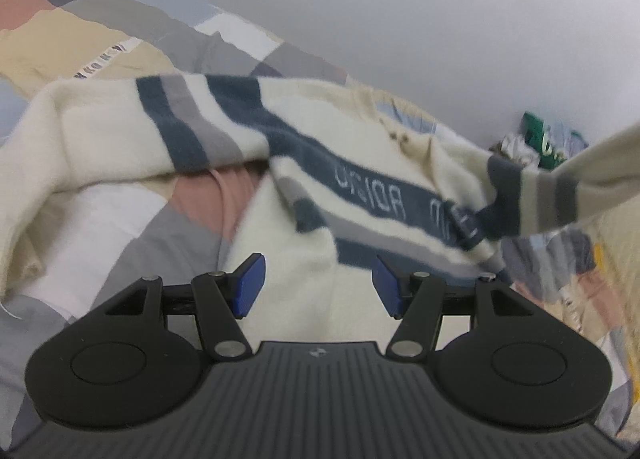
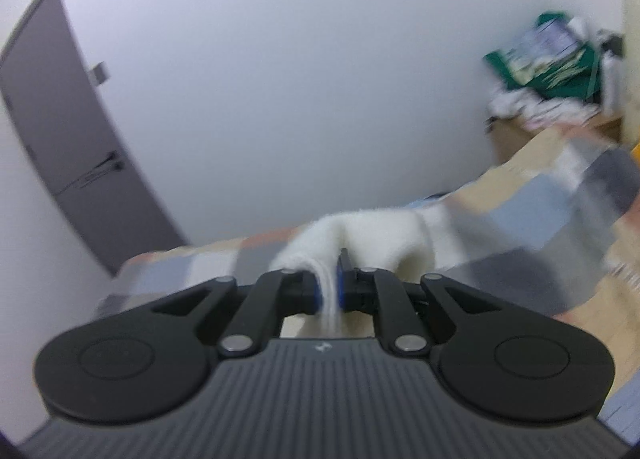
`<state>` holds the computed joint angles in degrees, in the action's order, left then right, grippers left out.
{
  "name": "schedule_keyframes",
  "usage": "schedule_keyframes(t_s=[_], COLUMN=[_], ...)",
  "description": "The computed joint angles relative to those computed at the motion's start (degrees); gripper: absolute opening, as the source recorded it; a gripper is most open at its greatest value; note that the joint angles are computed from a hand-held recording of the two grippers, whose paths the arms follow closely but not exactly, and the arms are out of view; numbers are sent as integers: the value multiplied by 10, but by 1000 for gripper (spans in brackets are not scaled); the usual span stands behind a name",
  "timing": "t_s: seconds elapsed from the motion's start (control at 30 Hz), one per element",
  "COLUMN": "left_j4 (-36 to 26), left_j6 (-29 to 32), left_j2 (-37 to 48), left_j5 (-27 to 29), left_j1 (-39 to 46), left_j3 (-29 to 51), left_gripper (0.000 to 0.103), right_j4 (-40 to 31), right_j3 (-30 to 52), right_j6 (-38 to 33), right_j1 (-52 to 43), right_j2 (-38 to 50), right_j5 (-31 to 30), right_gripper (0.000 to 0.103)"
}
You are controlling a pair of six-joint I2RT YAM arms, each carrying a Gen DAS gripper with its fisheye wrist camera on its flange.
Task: Fold large clothes
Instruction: 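Grasp the sweater sleeve cuff with the right gripper and lift it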
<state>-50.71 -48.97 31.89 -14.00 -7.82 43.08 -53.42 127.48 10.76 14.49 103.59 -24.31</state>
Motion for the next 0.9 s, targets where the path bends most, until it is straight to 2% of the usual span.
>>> schedule_keyframes(t_s=[0.23, 0.43, 0.57, 0.77, 0.83, 0.9], left_j4=[-12, -29, -35, -24, -20, -17], left_j6=[44, 87, 104, 109, 105, 103], left_j2=[-37, -56, -60, -51, -49, -47], left_j5=[77, 205, 255, 255, 248, 238], left_j1=[106, 259, 315, 306, 295, 286], left_j3=[-3, -22, -26, -22, -20, -18], left_gripper=[65, 65, 65, 65, 65, 65], right_j4=[144, 267, 312, 306, 277, 244], right_j3=[-307, -497, -569, -581, -571, -558], right_j6=[94, 164, 180, 163, 145, 123], right_j1=[144, 219, 251, 251, 246, 230], right_j2=[-129, -137, -117, -100, -105, -101], right_j5=[50, 89, 106, 79, 66, 29], right_gripper=[10, 11, 12, 13, 24, 47])
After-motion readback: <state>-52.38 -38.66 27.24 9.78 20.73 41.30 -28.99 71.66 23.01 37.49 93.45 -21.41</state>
